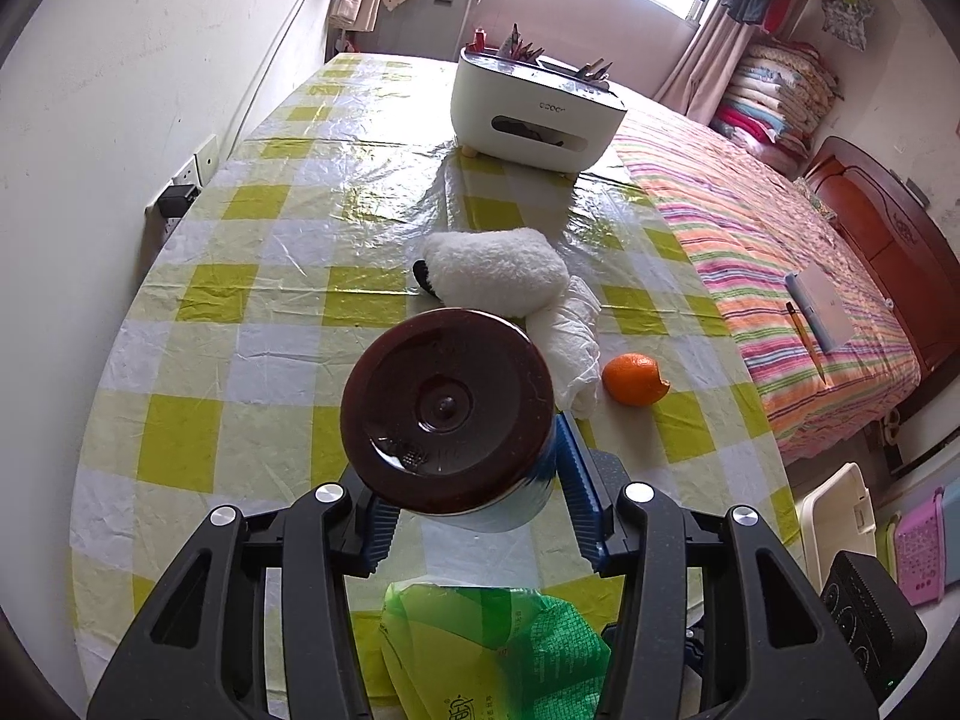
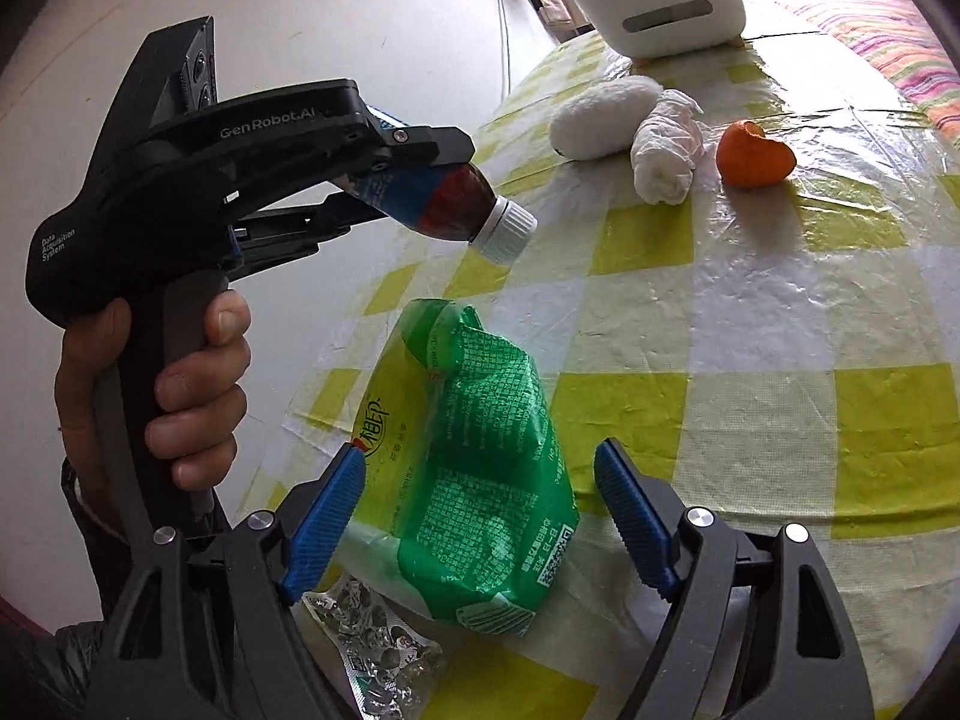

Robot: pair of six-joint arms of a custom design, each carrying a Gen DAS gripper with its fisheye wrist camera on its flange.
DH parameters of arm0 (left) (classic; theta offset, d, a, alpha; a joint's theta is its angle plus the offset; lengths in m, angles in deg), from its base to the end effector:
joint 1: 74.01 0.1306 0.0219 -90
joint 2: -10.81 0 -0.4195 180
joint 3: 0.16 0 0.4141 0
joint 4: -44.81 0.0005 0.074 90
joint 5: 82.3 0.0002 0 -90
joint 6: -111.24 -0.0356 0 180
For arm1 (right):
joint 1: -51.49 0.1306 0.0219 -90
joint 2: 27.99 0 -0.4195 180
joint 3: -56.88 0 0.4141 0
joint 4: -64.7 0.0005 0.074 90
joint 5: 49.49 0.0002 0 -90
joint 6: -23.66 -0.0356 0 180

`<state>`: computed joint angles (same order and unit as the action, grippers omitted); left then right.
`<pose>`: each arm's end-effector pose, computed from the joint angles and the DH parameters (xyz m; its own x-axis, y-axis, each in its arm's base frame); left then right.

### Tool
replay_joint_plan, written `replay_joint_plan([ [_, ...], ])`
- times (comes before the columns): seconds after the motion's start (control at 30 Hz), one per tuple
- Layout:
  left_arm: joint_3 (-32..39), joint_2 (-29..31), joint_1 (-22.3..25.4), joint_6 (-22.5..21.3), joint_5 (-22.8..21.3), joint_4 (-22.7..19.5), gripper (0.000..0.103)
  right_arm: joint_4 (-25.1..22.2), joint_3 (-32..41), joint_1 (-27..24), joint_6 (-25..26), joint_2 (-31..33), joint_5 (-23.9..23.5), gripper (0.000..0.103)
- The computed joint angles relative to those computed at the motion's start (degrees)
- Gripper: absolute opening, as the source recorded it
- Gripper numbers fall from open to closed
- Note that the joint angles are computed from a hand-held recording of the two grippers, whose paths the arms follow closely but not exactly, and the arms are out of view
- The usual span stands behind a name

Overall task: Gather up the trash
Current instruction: 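Grasp the green plastic bag with the right tool while the left tool holds the bottle, then carry the bottle and green bag toward the cream basket with both tools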

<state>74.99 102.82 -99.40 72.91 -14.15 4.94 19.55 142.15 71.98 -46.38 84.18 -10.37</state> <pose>0.4495 -0.1992 0.3401 -0.6360 -0.5041 -0.5843 -0.4601 0.8556 -0.2374 0.5329 0.2281 0.2399 -0.6858 -0.4862 -0.5416 -0.7223 0.3632 0.5885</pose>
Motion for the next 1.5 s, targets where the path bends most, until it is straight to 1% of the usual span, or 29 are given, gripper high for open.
replay_joint_plan([
  [0.03, -0.16, -0.14, 0.05, -0.01, 0.18, 0.21, 0.046, 0.00, -0.05, 0.43, 1.02, -0.16, 0.79, 0.077],
  [0.1, -0.27, -0.28, 0.04, 0.05, 0.18, 0.33, 0.046, 2.16, -1.19, 1.01, 1.69, -1.00, 2.46, 0.077],
  [0.13, -0.32, -0.33, -0.01, 0.07, 0.14, 0.36, 0.046, 3.24, -1.84, 1.30, 2.37, -1.51, 3.60, 0.074],
  [0.17, -0.33, -0.32, -0.03, 0.09, 0.15, 0.42, 0.046, 4.37, -2.65, 1.64, 3.20, -2.12, 5.08, 0.062],
  [0.2, -0.33, -0.32, -0.06, 0.13, 0.17, 0.42, 0.046, 5.35, -3.39, 1.84, 3.86, -2.61, 6.28, 0.054],
  [0.23, -0.31, -0.29, -0.07, 0.13, 0.26, 0.44, 0.046, 5.64, -3.65, 1.87, 4.26, -2.71, 6.90, 0.031],
  [0.27, -0.23, -0.20, -0.12, 0.22, 0.29, 0.43, 0.046, 3.15, -2.68, 1.56, 5.43, -1.86, 5.49, 0.022],
  [0.3, -0.18, -0.13, -0.17, 0.29, 0.30, 0.44, 0.046, 1.72, -2.07, 1.27, 5.83, -1.21, 3.96, 0.021],
  [0.37, -0.05, -0.02, -0.22, 0.08, 0.29, 0.34, 0.046, 2.19, -2.29, 0.80, 5.87, -1.34, 3.19, 0.016],
  [0.5, 0.28, 0.31, -0.56, 0.27, -0.03, 0.54, 0.046, 4.75, -4.14, -0.38, 4.72, -2.70, 1.42, 0.012],
  [0.6, 0.36, 0.32, -1.00, 0.05, -0.79, 1.45, 0.046, 7.26, -4.89, -1.51, 2.18, -3.33, 0.42, 0.011],
  [0.8, 1.26, 0.65, -2.51, -2.60, -3.28, 3.09, 0.046, 11.53, -6.82, -4.86, -2.45, -4.95, -0.90, 0.011],
  [0.93, 2.35, 1.49, -3.16, -3.96, -3.84, 3.00, 0.045, 13.84, -7.08, -6.59, -5.00, -5.51, -0.48, 0.011],
  [1.23, 2.76, 1.88, -3.72, -4.14, -4.79, 4.02, 0.044, 18.98, -6.67, -9.16, -9.73, -5.66, -0.39, 0.010],
  [1.3, 2.77, 1.89, -3.83, -4.22, -4.83, 4.35, 0.044, 19.52, -6.80, -9.96, -10.34, -5.83, -0.53, 0.010],
  [1.5, 3.67, 2.64, -4.68, -5.41, -4.98, 5.03, 0.044, 22.76, -7.11, -11.10, -13.25, -5.98, 0.02, 0.010],
])
